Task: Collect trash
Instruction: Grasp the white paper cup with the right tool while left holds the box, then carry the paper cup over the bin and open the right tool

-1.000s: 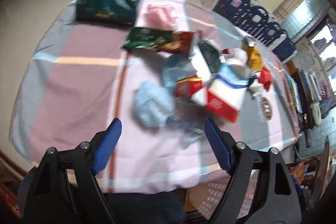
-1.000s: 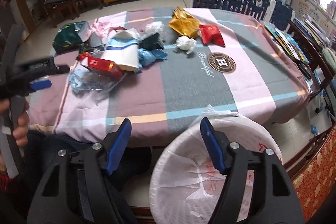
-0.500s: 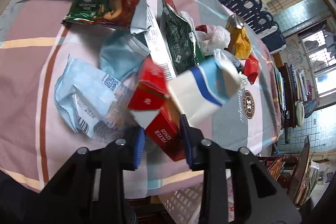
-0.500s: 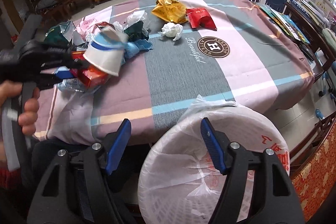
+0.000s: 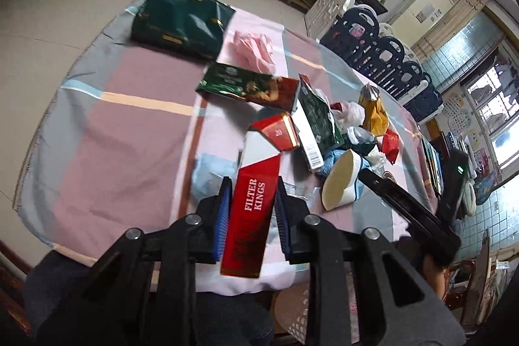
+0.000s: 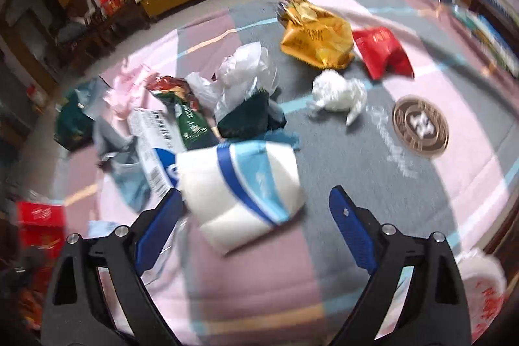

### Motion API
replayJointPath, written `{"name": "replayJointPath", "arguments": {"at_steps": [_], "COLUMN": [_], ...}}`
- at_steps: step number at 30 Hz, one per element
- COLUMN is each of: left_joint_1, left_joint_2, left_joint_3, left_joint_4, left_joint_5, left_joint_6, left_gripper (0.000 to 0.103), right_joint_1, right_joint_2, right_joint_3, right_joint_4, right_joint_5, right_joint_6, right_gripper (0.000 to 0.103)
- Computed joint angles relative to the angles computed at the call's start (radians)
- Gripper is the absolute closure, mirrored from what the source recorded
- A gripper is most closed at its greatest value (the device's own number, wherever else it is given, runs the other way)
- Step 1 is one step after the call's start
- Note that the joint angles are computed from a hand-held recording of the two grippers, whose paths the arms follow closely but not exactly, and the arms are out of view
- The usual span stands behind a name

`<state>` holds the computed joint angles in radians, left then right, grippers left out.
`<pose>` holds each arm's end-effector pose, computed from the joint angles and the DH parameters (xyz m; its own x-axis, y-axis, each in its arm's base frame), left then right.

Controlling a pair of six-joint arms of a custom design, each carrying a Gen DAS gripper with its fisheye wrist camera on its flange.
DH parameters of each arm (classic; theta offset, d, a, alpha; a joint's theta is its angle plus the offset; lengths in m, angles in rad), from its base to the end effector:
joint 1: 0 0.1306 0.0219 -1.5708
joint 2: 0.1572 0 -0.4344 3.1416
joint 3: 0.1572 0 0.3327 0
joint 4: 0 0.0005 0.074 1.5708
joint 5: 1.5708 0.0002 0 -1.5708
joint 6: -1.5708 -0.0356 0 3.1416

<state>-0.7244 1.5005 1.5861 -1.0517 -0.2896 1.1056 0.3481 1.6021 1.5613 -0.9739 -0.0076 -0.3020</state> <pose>0.3452 -0.2926 0.5027 -0.7353 -0.4930 -0.4650 -0.3203 0.8575 -0.4027 0.4639 0.1681 0.4505 -0.8648 0.0026 -0.5021 -0.0918 0.9823 0.1632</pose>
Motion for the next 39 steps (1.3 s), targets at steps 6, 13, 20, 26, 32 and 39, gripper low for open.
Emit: {"name": "replayJointPath", "arguments": {"at_steps": [6, 13, 20, 26, 32, 39], "left_joint_1": [-0.003, 0.005, 0.006, 0.0, 0.001, -0.007], "left_joint_2": [-0.045, -0.048, -0.06, -0.037, 0.048, 0.047], "left_joint_3": [-0.065, -0.116, -0.155, -0.14, -0.092, -0.131], "left_joint_4": [0.019, 0.022, -0.011, -0.129, -0.23, -0.19], "left_joint_5": [0.007, 0.033, 0.024, -0.009, 0.029, 0.04], "left_joint_6": [-0.017, 0.008, 0.043, 0.062, 0.026, 0.041], "left_gripper": [0.082, 0.074, 0.047, 0.016, 0.014, 0.046], "right_joint_1": [0.017, 0.015, -0.002, -0.037, -0.039, -0.04], "right_joint_2": [0.078, 0.023, -0.062, -0.151, -0.216, -0.298], "right_joint_3": [0.05, -0.018, -0.087, -0.156, -0.199, -0.208], "right_joint_4": [-0.03, 0.044, 0.079, 0.085, 0.057, 0.047], "right_joint_5": [0.007, -0.073, -0.121, -0.173, -0.205, -0.213], "right_joint_6": [0.148, 0.152, 0.107, 0.067, 0.067, 0.093], "right_gripper": [0.01, 0.049, 0.055, 0.055, 0.055, 0.055]}}
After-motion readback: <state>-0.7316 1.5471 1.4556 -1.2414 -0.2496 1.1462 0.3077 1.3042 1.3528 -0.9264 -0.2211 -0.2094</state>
